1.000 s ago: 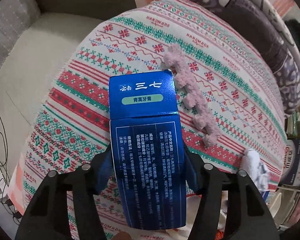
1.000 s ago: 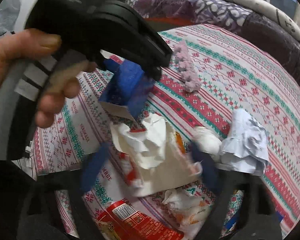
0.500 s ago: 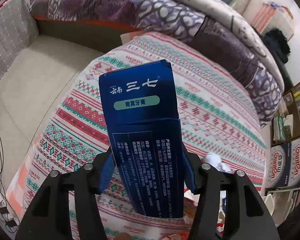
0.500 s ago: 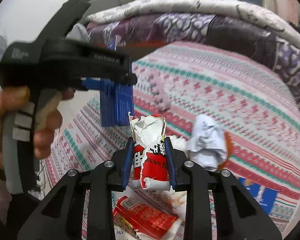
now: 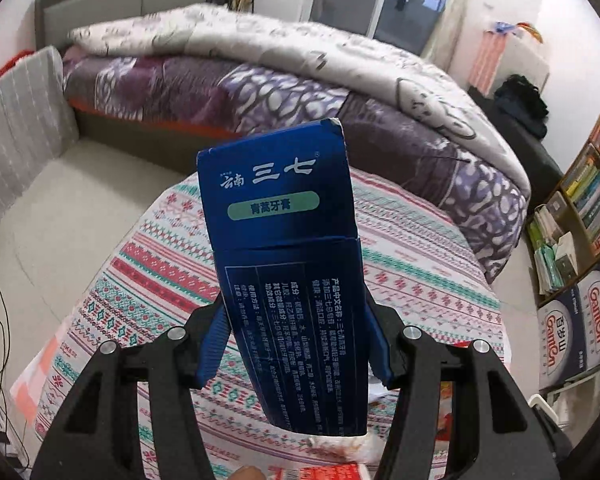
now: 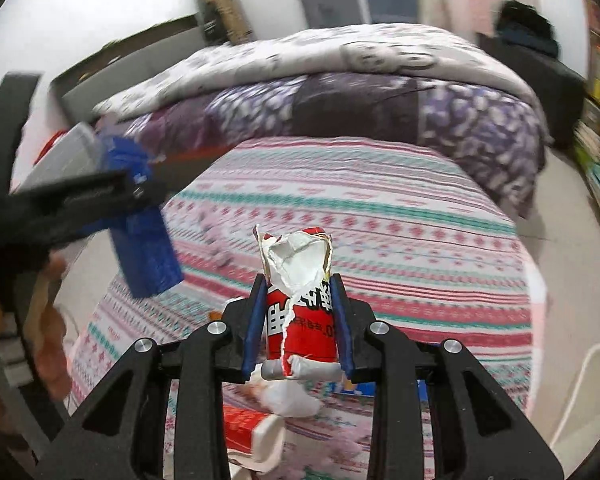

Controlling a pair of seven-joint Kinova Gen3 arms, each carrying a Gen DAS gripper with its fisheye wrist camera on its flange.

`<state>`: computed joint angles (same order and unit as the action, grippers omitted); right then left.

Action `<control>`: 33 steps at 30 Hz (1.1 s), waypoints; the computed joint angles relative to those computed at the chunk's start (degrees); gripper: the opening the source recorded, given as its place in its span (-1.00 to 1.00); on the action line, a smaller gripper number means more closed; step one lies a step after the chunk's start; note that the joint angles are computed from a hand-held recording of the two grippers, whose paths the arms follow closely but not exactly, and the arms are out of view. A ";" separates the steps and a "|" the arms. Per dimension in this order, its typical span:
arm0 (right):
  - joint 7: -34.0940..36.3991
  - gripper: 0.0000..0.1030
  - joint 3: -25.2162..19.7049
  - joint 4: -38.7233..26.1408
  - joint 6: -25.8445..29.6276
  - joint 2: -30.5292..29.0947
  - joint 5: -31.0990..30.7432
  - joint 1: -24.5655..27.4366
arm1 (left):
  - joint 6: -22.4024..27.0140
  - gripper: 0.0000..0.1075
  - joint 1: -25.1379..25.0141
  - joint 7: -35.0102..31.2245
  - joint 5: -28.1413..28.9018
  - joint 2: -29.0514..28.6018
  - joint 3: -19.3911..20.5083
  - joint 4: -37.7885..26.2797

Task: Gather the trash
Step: 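Carry both items to the white bin and release them inside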

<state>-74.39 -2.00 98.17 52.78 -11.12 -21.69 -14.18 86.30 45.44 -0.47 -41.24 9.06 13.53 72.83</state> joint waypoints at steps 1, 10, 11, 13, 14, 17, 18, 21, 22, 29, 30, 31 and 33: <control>-0.60 -0.42 0.29 0.12 -0.20 -0.41 0.30 0.52 | 1.02 0.06 0.92 0.30 -1.36 0.87 0.32 -0.98; -2.38 -0.41 3.72 0.22 -0.33 -3.11 1.62 3.65 | 6.57 0.06 11.11 -1.64 -10.11 8.59 -2.73 -10.08; -2.38 -0.41 4.05 0.27 -0.23 -3.35 1.86 4.02 | 6.46 0.06 11.81 -2.03 -10.27 9.14 -3.23 -10.76; -1.89 -0.40 5.14 0.26 0.01 -3.83 2.13 4.76 | 6.28 0.06 13.20 -2.99 -10.51 10.47 -4.13 -12.49; -1.45 -0.40 5.84 0.13 0.39 -3.99 2.09 5.10 | 6.23 0.06 13.88 -3.56 -10.59 11.18 -4.61 -13.46; -0.89 -0.39 7.21 -0.34 1.22 -4.27 2.53 6.53 | 5.49 0.06 15.56 -4.92 -10.37 12.71 -5.95 -15.29; -0.63 -0.38 7.77 -0.41 1.39 -4.44 2.68 7.08 | 5.26 0.06 16.05 -5.65 -10.23 13.34 -6.32 -16.21; 0.12 -0.38 9.58 -0.72 2.18 -4.75 3.13 8.90 | 4.67 0.06 17.69 -7.76 -9.90 15.30 -7.61 -19.02; 0.37 -0.38 10.15 -0.81 2.37 -4.78 3.25 9.51 | 4.45 0.06 18.30 -8.50 -9.82 15.98 -8.07 -20.03; 2.64 -0.38 14.92 -2.00 3.93 -3.92 3.14 14.27 | 2.64 0.07 22.12 -14.69 -8.20 21.52 -11.20 -28.41; 2.94 -0.38 15.59 -2.30 4.17 -3.59 2.99 15.08 | 2.46 0.06 22.62 -16.15 -7.82 22.75 -11.50 -30.39; 3.23 -0.38 16.19 -2.60 4.35 -3.22 2.90 15.94 | 2.36 0.06 23.01 -17.43 -7.39 23.75 -11.87 -32.08; 3.46 -0.38 16.98 -3.02 4.61 -2.69 2.86 17.71 | 1.92 0.07 23.66 -20.20 -6.20 25.90 -12.37 -35.71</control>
